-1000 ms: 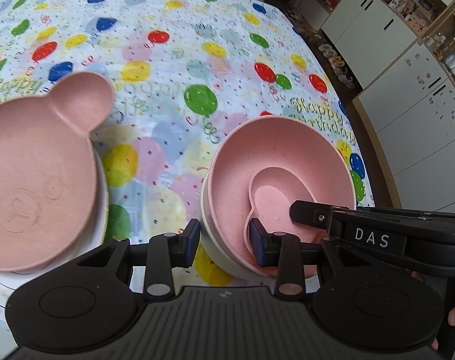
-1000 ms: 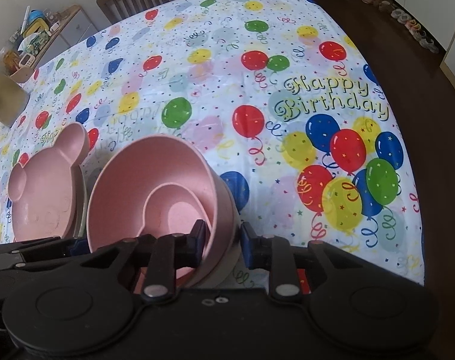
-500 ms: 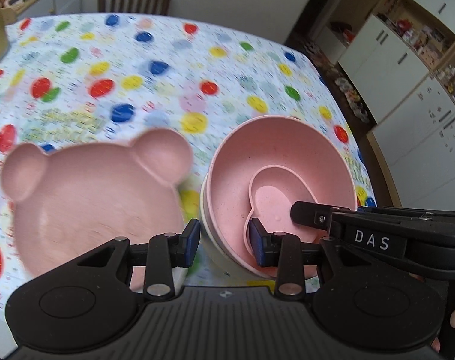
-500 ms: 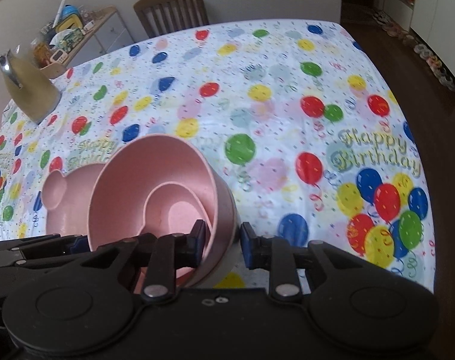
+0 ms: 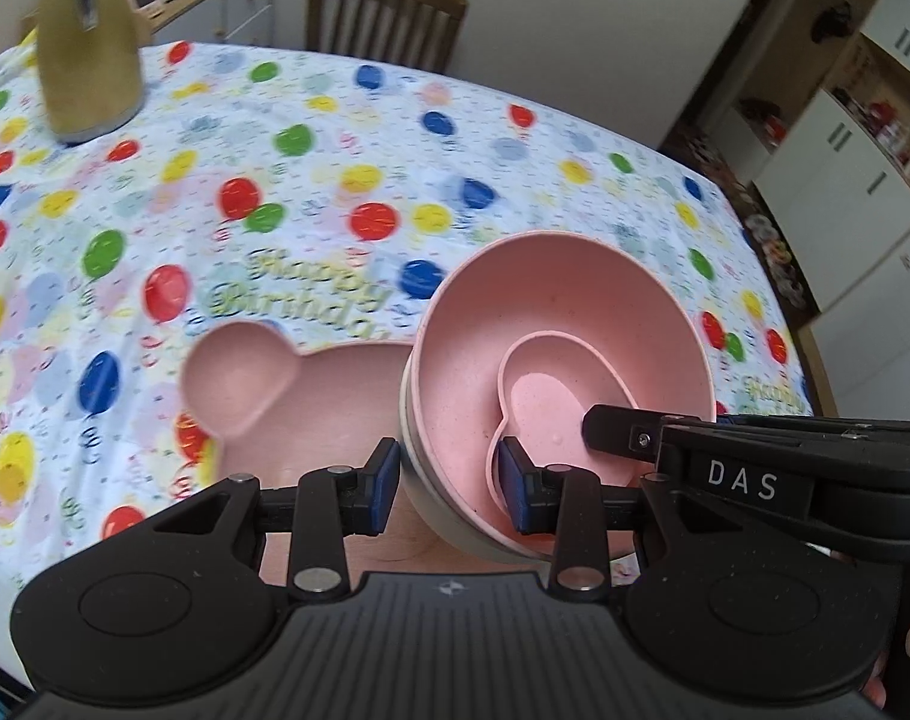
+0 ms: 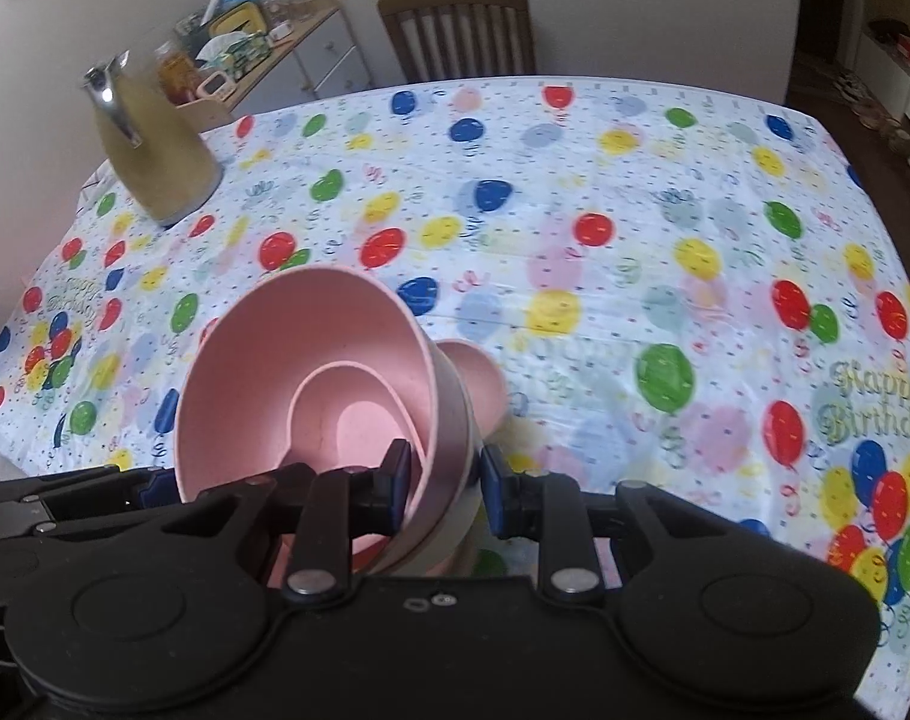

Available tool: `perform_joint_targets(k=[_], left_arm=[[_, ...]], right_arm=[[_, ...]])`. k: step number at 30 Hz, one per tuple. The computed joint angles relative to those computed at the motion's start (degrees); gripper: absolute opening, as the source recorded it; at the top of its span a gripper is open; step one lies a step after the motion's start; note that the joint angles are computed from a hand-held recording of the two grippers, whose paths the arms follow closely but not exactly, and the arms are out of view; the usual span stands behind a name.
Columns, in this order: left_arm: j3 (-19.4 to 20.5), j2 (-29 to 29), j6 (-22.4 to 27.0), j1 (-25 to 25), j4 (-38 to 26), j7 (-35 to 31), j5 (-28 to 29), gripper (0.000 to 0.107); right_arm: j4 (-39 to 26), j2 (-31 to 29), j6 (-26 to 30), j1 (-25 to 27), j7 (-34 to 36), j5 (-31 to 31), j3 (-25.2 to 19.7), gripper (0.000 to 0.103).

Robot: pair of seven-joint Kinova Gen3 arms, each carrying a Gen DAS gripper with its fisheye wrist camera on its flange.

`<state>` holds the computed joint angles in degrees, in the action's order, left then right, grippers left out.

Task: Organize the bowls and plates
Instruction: 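Lift the nested bowls with both grippers and lower them onto the mouse-shaped plate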

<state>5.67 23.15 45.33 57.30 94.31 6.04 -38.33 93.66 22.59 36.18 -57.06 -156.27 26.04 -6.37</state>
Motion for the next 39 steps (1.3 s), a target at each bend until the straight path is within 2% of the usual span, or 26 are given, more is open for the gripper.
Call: perform_joint_targets(k=[7, 15, 32, 39], left_arm=[[-0.1, -0.5, -1.2, -1.0, 3.6, 2.0, 0.7, 0.034], [-0.5, 0.0, -4.2, -1.7, 6.1, 2.7, 1.0, 0.033], [-2.1, 0.1, -8.5, -1.4, 9.3, 4.1, 0.4, 0.033], [-3.0, -0.7, -9.4, -0.1, 10.6, 6.7, -1.9, 0.033]], right_arm=[[-4.2, 4.5, -0.1, 0.8, 4.5, -4.0, -1.2, 0.024], [-6.1, 7.3, 0.3, -0.3, 7.2, -7.0, 0.0, 0.024], [-8.2, 9.5, 2.3, -1.4, 8.4, -8.5, 1.0, 0.024], [-7.8, 9.3, 1.9, -1.9, 7.5, -8.6, 1.5, 0.028]])
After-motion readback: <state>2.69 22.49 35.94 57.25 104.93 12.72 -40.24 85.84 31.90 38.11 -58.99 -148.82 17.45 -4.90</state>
